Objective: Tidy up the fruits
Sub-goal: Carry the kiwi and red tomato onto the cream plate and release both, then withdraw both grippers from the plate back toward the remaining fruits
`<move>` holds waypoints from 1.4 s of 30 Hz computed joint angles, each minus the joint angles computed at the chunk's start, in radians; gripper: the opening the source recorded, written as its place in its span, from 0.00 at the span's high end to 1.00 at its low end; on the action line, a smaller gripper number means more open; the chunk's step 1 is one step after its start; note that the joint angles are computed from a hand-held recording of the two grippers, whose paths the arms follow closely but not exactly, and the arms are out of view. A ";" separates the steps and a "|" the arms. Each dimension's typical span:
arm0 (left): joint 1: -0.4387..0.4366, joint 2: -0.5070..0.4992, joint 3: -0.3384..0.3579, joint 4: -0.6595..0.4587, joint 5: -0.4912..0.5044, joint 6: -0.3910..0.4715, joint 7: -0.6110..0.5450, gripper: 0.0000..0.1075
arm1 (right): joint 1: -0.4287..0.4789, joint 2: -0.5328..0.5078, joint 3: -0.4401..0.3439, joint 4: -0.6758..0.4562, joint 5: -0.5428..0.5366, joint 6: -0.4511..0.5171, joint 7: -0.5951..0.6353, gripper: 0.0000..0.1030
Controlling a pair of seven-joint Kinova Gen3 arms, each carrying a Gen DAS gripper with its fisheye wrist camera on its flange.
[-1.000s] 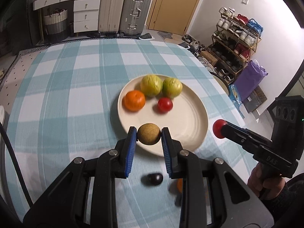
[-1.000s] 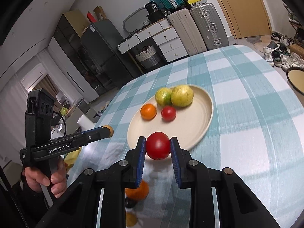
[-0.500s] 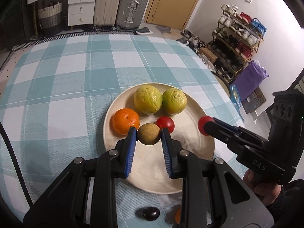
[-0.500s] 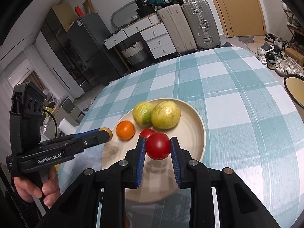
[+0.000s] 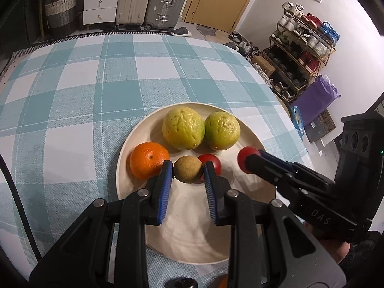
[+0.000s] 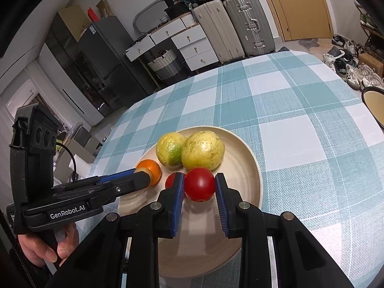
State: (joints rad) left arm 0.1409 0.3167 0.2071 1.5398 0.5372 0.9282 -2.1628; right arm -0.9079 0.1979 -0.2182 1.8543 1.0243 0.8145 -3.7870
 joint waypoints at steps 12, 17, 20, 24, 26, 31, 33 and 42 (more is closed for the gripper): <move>-0.003 0.019 0.008 -0.025 0.021 0.012 0.015 0.77 | 0.006 0.013 0.010 -0.012 -0.002 -0.030 0.027 0.72; -0.011 -0.002 0.005 -0.016 0.031 0.015 0.007 0.74 | -0.027 0.012 0.008 -0.017 0.022 0.032 -0.003 0.56; -0.020 -0.026 -0.002 0.004 0.037 0.009 -0.003 0.71 | -0.035 -0.002 -0.003 -0.005 0.027 0.065 -0.029 0.53; -0.036 -0.063 -0.014 0.039 0.055 0.010 -0.022 0.70 | -0.050 -0.022 -0.029 0.012 0.036 0.117 -0.078 0.50; -0.042 -0.085 -0.023 0.062 0.062 0.008 -0.029 0.69 | -0.065 -0.030 -0.044 0.019 0.051 0.153 -0.108 0.46; -0.048 -0.141 -0.047 0.117 0.059 0.002 -0.038 0.64 | -0.097 -0.040 -0.084 0.021 0.085 0.231 -0.144 0.33; -0.051 -0.162 -0.057 0.136 0.059 0.000 -0.042 0.63 | -0.110 -0.040 -0.096 0.013 0.089 0.256 -0.140 0.31; -0.062 -0.261 -0.100 0.240 0.078 0.003 -0.112 0.58 | -0.185 -0.022 -0.126 -0.028 0.121 0.373 -0.133 0.13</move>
